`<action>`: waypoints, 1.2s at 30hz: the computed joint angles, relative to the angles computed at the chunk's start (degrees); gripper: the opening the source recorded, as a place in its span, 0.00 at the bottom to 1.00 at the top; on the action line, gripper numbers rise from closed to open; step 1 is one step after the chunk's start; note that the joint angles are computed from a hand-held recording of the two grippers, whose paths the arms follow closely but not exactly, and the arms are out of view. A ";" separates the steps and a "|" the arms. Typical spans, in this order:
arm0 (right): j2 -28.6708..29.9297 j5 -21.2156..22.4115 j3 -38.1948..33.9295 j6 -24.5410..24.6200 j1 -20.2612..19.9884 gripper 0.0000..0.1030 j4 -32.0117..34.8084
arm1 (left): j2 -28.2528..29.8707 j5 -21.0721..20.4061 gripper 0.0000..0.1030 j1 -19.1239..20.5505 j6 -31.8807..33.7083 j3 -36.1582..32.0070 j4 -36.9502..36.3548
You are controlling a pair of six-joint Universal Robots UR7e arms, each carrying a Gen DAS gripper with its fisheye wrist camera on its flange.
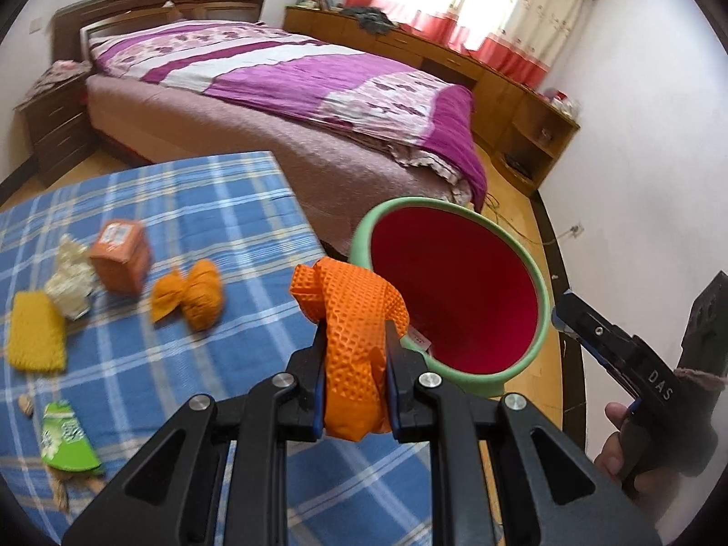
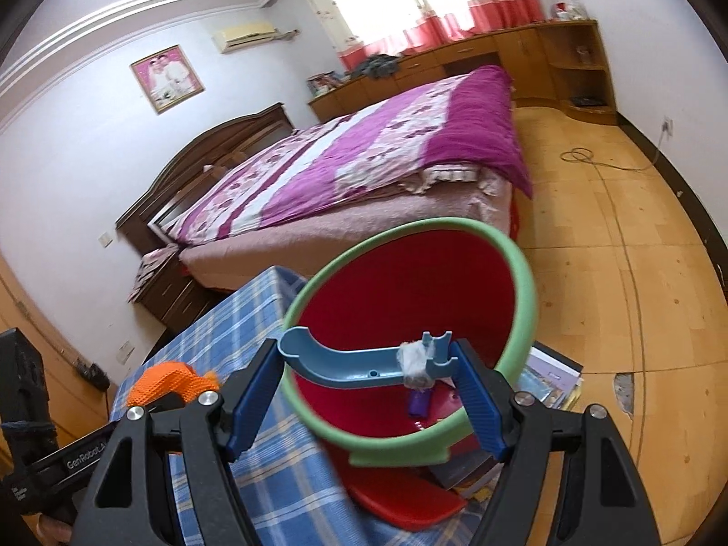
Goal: Collect trash
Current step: 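Open both tools to drop the mesh bag and scoop into the bucket, then move both tools back over the bed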
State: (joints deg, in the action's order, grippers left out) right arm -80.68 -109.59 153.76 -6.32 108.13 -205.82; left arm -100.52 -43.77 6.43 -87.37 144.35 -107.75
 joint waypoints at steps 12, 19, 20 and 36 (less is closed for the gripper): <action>-0.95 2.38 -0.10 -0.98 -7.29 0.74 -0.03 | 15.08 0.30 0.19 7.79 20.24 -0.89 -25.20; 0.29 2.65 -0.67 -1.80 -8.02 0.75 -0.99 | 18.91 -0.39 0.29 10.86 23.79 -1.44 -30.20; 0.42 2.79 -0.72 -2.02 -8.24 0.75 -0.98 | 19.07 -0.30 0.32 11.06 23.71 -1.45 -30.09; 2.75 2.95 -1.09 -0.64 -6.73 0.85 -2.72 | 13.05 0.03 0.34 8.49 13.96 0.39 -19.86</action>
